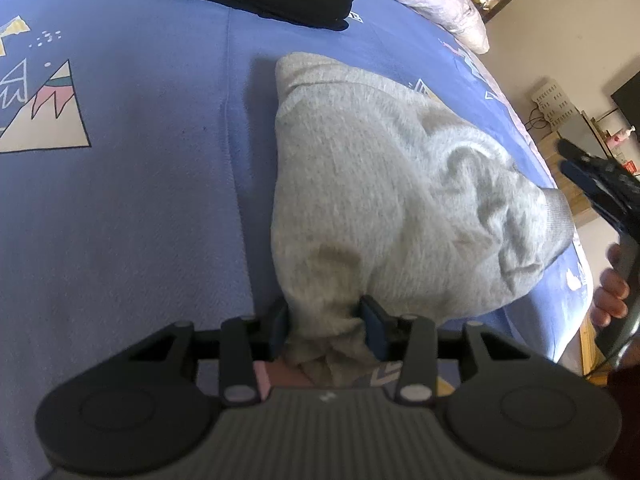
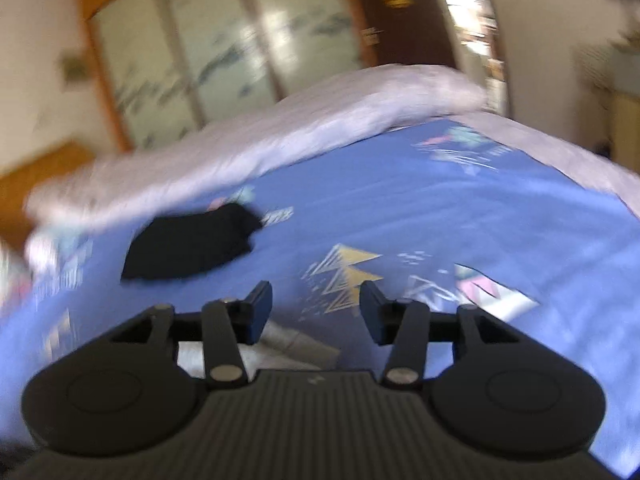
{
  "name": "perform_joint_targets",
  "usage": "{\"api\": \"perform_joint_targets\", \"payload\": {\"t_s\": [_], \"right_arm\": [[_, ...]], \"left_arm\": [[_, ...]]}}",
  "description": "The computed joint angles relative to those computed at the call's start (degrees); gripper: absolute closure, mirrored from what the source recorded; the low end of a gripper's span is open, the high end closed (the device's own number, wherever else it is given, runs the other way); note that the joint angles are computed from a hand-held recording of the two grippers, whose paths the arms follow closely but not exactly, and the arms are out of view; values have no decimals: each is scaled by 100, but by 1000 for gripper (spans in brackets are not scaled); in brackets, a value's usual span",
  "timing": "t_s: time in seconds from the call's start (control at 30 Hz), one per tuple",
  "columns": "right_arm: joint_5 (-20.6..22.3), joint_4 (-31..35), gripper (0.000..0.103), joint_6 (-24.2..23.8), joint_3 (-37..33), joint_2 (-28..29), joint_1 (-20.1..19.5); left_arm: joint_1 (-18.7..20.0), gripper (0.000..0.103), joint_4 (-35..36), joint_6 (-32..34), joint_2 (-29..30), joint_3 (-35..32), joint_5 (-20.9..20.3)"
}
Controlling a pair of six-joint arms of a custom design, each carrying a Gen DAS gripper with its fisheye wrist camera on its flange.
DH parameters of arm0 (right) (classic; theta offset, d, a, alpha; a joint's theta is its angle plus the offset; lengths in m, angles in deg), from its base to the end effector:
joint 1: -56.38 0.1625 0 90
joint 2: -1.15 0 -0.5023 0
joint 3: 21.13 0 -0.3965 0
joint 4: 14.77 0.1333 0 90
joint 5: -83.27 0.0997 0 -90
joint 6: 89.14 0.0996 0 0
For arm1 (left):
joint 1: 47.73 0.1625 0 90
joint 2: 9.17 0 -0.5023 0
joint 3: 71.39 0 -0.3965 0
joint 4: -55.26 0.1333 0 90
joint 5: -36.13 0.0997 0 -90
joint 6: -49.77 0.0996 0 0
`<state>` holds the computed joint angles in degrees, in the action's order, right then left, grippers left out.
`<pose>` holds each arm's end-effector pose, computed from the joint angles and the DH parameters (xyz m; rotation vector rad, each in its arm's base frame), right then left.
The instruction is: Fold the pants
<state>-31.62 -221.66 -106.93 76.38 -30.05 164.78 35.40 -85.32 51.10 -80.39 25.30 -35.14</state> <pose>0.3146 -0.6563 0.0793 0.5240 -2.4356 1.1737 0.0863 -0.6651 0.4244 0.0966 2.7697 -0.6381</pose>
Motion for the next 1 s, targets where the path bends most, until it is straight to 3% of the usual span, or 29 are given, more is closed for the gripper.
{"api": "perform_joint_targets", "payload": {"t_s": [0.07,0.13,0.2,0.27,0.33,0.37,0.57,0.63,0.67,0.73,0.8,0.83,0.87,0.9,1.0], "right_arm": [[-158,674,52,-142,-398,159,21],[-155,1425,52,109,-542,175,-7],[-111,1696,51,-83,-451,186,-2],[-463,1442,53,-601,-286,289,156],[-758,1057,82,-1167,-243,446,253],[-865,829,90,-1449,-229,499,308],[-1019,-1095,91,-3738,-892,1077,492],[-1095,-1097,89,-4059,-1315,1300,463],[-1240,-738,86,-3861,-1509,1375,435],[-1575,460,77,-2822,-1701,1373,304],[-1271,1235,71,-1623,-1614,1138,81],[-959,1265,65,-1023,-1430,938,-11],[-707,1147,52,-423,-1201,761,-69],[-438,1014,47,134,-946,552,-121],[-360,388,46,756,-400,202,-45]], "left_arm": [[12,63,15,-16,17,-21,-17],[11,63,32,-24,21,-34,-19],[8,63,38,-35,9,-26,-32],[14,63,50,-38,15,-38,-39],[2,63,64,-16,17,-41,-21],[1,63,71,-3,17,-44,-20],[11,61,103,-30,50,-93,-35],[-10,59,56,-2,58,-66,-1],[-22,58,30,16,57,-44,33],[-51,57,35,56,54,-26,94],[-48,52,152,50,29,-53,32],[-36,47,219,18,9,-73,-45],[-17,45,251,-10,-16,-89,-137],[0,43,251,-32,-35,-105,-199],[46,30,-23,5,-91,-109,-433]]}}
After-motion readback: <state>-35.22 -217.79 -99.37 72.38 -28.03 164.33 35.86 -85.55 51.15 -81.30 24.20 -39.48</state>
